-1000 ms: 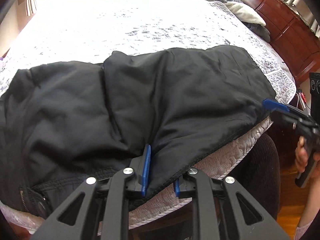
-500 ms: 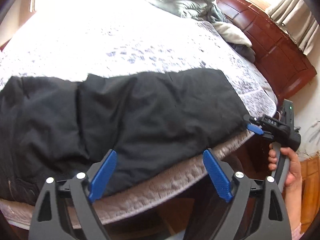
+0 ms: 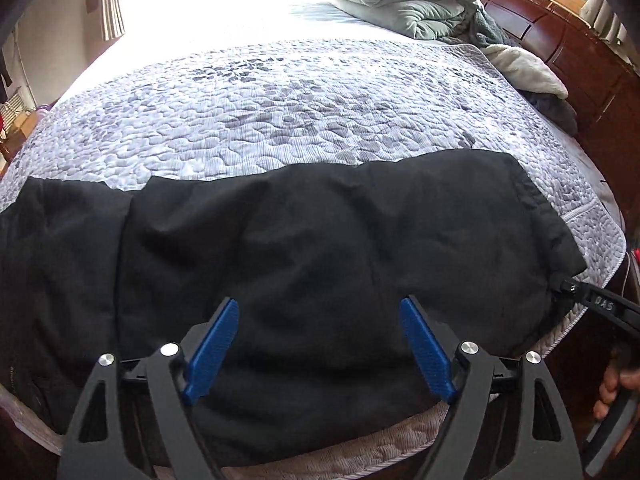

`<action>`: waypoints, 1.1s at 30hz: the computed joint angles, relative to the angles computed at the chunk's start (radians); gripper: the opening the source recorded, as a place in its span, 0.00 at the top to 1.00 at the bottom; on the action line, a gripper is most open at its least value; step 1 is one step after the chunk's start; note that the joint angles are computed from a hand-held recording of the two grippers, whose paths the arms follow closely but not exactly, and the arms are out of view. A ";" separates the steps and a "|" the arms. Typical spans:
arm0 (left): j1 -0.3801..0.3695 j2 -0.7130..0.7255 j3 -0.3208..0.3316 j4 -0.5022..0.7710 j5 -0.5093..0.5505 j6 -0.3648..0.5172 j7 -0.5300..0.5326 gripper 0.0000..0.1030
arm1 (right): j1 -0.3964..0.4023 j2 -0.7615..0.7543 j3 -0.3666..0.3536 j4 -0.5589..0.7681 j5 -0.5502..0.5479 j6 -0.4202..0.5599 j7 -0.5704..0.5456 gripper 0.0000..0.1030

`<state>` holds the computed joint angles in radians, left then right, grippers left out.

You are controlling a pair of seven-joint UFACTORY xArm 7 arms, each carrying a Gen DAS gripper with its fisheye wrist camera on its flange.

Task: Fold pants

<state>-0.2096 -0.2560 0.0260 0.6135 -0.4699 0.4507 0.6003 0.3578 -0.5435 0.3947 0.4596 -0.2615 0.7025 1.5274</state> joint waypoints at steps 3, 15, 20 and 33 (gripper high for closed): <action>0.002 0.004 -0.006 -0.003 0.003 -0.009 -0.020 0.20 | 0.022 -0.110 0.020 -0.010 0.000 0.046 0.019 0.97; -0.024 -0.018 0.002 -0.031 0.002 -0.008 0.041 0.19 | 0.086 -0.163 0.023 -0.164 0.123 -0.047 0.123 0.60; -0.033 -0.029 0.012 -0.017 -0.049 0.043 0.055 0.18 | 0.142 -0.295 0.005 -0.234 0.203 -0.019 0.189 0.55; -0.042 0.035 -0.040 -0.002 -0.025 0.011 0.006 0.17 | 0.050 -0.207 -0.038 -0.267 0.171 -0.254 0.122 0.85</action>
